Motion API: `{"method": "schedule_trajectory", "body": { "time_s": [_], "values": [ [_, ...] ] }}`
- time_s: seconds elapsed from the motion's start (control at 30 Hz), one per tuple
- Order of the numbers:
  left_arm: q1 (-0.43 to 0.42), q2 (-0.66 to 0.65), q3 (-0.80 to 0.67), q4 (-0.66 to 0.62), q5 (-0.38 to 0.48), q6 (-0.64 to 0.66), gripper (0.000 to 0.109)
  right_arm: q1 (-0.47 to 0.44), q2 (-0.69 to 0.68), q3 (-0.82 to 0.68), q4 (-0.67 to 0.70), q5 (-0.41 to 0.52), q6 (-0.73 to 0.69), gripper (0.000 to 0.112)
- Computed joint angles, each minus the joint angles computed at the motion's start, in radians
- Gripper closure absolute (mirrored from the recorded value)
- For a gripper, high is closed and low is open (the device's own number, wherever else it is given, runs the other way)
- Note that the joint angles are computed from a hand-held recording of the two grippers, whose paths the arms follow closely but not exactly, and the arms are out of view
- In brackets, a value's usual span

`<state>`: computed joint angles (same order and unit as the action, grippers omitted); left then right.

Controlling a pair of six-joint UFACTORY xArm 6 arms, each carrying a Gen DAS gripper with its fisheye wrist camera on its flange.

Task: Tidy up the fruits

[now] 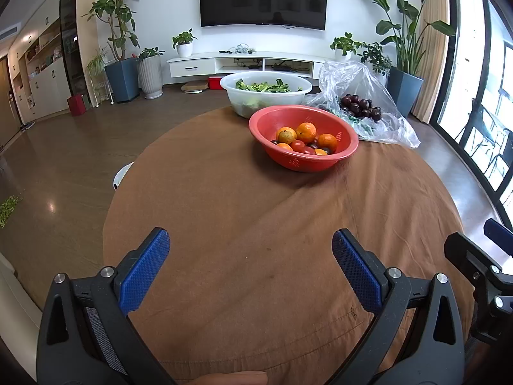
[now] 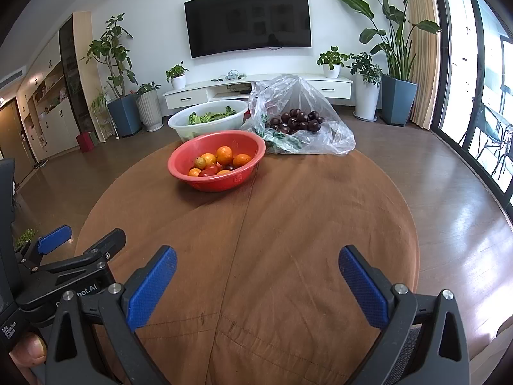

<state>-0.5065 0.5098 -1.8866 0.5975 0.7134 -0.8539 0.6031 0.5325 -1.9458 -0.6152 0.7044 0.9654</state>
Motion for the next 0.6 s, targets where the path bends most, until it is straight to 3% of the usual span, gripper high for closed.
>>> {"method": "schedule_trajectory", "body": {
  "time_s": [0.6],
  "values": [
    [-0.001, 0.002, -0.001, 0.002, 0.001, -0.002, 0.006, 0.001, -0.002, 0.005, 0.005, 0.001, -0.001, 0.009]
  ]
}}
